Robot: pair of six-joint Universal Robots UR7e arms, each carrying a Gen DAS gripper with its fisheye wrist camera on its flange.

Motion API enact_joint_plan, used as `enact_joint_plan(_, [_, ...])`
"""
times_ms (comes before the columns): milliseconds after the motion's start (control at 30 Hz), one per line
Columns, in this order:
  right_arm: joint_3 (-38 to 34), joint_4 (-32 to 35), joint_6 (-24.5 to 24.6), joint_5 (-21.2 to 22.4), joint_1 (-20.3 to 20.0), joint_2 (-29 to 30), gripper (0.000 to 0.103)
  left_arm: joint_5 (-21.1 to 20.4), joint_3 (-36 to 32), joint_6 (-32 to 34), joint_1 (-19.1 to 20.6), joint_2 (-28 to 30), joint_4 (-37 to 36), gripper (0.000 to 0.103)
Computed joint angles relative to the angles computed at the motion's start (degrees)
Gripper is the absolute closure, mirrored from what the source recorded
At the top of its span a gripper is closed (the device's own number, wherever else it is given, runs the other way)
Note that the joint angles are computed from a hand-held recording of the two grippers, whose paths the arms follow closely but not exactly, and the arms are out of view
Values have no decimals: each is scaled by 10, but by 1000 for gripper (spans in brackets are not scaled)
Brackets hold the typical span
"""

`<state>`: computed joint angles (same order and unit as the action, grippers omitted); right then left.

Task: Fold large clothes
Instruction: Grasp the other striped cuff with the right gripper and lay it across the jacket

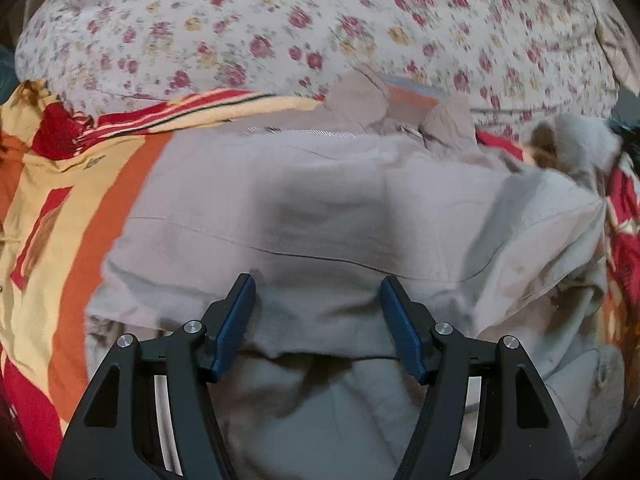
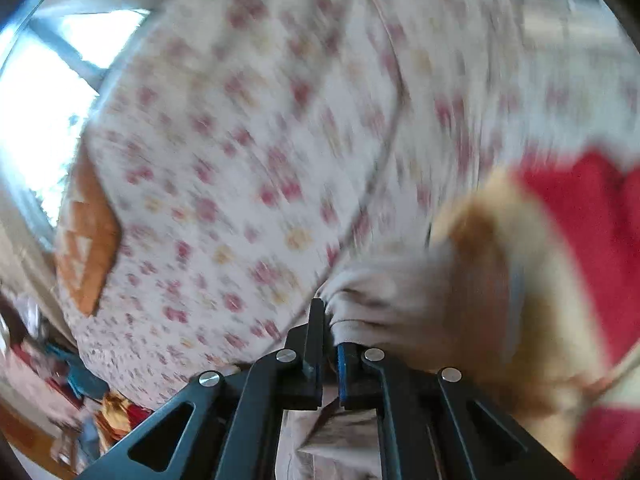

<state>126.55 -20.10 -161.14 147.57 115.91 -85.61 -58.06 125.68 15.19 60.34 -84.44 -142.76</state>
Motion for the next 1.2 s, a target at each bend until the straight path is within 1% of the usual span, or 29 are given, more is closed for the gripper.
enact_joint_plan(67, [-4, 6, -26, 30, 42, -25, 99, 2, -5, -4, 2, -13, 1, 38])
enact_joint_plan(133, [-18, 19, -61, 57, 96, -44, 99, 3, -12, -8, 4, -24, 6, 38])
enact_joint_plan(167, [-33, 32, -80, 73, 125, -43, 99, 4, -17, -11, 7, -31, 10, 38])
enact_joint_plan(200, [-48, 47, -93, 75, 145, -36, 99, 5, -21, -15, 9, -35, 13, 38])
enact_joint_plan(267, [-74, 72, -108, 64, 169, -19, 99, 4, -30, -22, 13, -44, 22, 38])
enact_joint_plan(367, [-131, 124, -131, 55, 207, 29, 99, 1, -38, -29, 19, -60, 34, 38])
enact_joint_plan(467, [-177, 168, -133, 27, 221, 77, 99, 0, -39, -29, 19, -76, 44, 38])
enact_joint_plan(567, [-208, 200, -137, -27, 225, 113, 99, -2, -39, -28, 19, -90, 50, 38])
enact_joint_plan(633, [-241, 237, -136, -71, 223, 149, 99, -4, -42, -28, 20, -95, 51, 38])
enact_joint_plan(667, [-266, 260, -137, -97, 221, 173, 99, -5, -44, -28, 21, -96, 50, 38])
enact_joint_plan(800, [-345, 324, -152, -166, 206, 260, 99, -16, -56, -41, 32, -99, 42, 38])
enact_joint_plan(867, [-385, 354, -163, -207, 189, 308, 99, -24, -62, -48, 40, -100, 40, 38])
enact_joint_plan(933, [-415, 368, -166, -263, 165, 356, 99, -27, -66, -49, 45, -99, 36, 38])
enact_joint_plan(1000, [-442, 393, -156, -326, 133, 399, 99, -33, -71, -53, 53, -96, 34, 38])
enact_joint_plan(1033, [-452, 405, -151, -344, 120, 417, 99, -39, -75, -57, 57, -94, 39, 38])
enact_joint_plan(1067, [-474, 427, -144, -347, 105, 450, 99, -45, -78, -61, 61, -92, 43, 38])
enact_joint_plan(1100, [-497, 454, -134, -338, 98, 476, 97, -53, -82, -67, 65, -90, 49, 38])
enact_joint_plan(1133, [-526, 494, -114, -316, 88, 510, 84, -59, -85, -70, 68, -89, 53, 38])
enact_joint_plan(1167, [-534, 511, -97, -302, 82, 523, 66, -69, -88, -72, 72, -88, 58, 38])
enact_joint_plan(1200, [-530, 507, -91, -294, 81, 524, 59, -81, -92, -73, 76, -86, 62, 38])
